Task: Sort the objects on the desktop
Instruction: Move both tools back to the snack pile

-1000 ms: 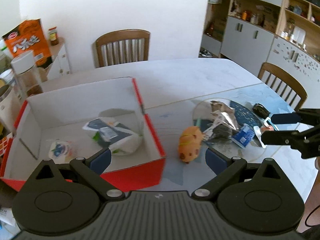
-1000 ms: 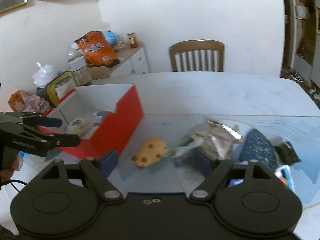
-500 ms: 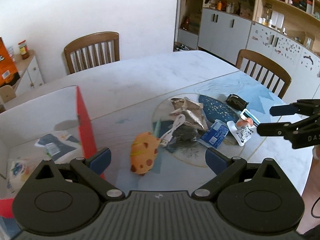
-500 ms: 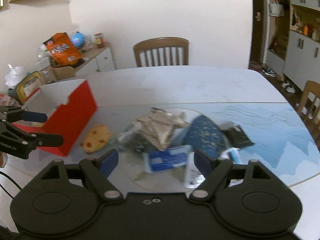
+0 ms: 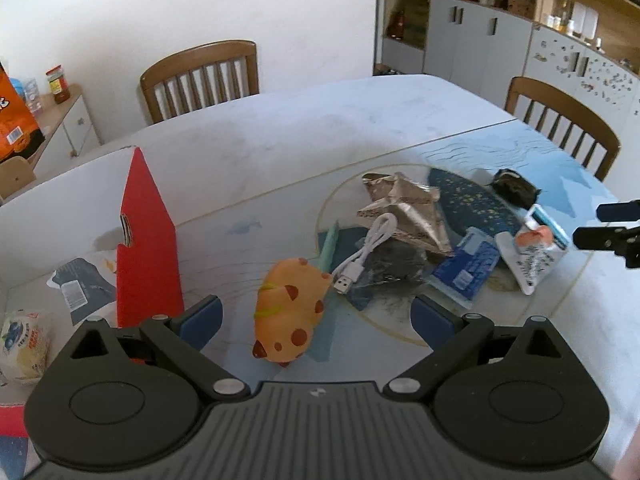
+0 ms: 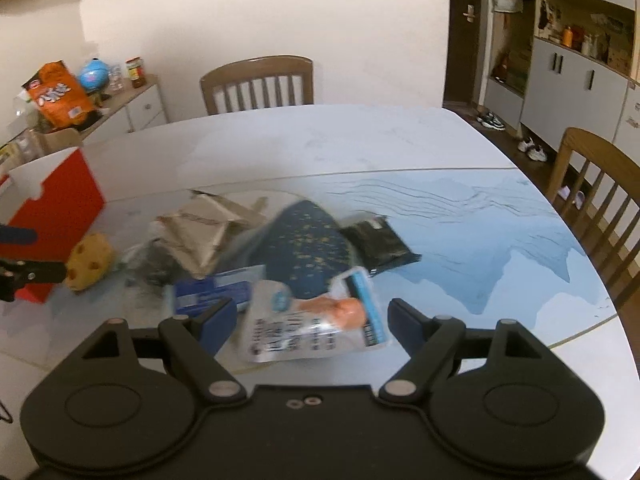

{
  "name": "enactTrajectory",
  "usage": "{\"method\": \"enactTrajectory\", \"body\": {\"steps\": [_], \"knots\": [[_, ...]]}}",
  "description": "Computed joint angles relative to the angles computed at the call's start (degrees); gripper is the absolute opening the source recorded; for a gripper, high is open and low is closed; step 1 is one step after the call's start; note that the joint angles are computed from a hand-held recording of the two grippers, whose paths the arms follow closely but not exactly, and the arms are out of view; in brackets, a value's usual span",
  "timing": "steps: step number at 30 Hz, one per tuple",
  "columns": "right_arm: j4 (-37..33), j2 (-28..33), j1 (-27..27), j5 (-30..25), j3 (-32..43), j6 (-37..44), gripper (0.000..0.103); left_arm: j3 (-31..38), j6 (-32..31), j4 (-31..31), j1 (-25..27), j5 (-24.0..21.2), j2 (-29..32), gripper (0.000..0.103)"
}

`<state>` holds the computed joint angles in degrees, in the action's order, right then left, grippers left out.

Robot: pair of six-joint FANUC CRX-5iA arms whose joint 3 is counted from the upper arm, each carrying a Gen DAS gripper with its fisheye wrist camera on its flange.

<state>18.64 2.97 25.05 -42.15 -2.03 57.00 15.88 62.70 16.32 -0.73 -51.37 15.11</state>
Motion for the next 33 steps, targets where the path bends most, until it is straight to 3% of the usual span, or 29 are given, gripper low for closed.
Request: {"method": "enactTrajectory", "body": {"steps": [11, 20, 22, 24, 26, 29, 33], "knots": [[-10.9, 4.9, -4.6, -0.9, 4.7, 10.8, 0.083, 3.2, 7.2, -8.6, -2.1, 1.3, 2.0, 0.101], [-19.6, 6.6, -7.3, -1.7, 8.1, 20.4, 0.083, 4.4, 7.3, -10.9, -3.5, 1.5, 3.3, 0.101], [-18.4, 6.7, -6.8, -1.4, 7.8, 21.5, 0.084, 4.5, 7.7, -10.8, -3.6, 1.5, 3.4, 0.101], [-12.7, 5.6, -5.3, 1.9, 4.8, 19.7, 0.084, 4.6, 7.7, -11.1, -3.6, 1.6, 3.5, 0.101], [-10.1, 4.4, -4.2, 5.1, 2.6, 23.6, 0.084, 5.1, 7.9, -11.5, -3.7, 1.3, 3.9, 0.101], [-12.4, 4.9, -4.1, 3.7, 4.0, 31.3, 0.085, 6.2, 8.8, -11.9, -3.8, 0.7, 4.7, 0.101], [-14.8, 6.7, -5.5, 1.1, 6.6, 28.2, 0.085, 7.0, 9.4, -12.8, -3.9, 0.1, 5.7, 0.101]]}}
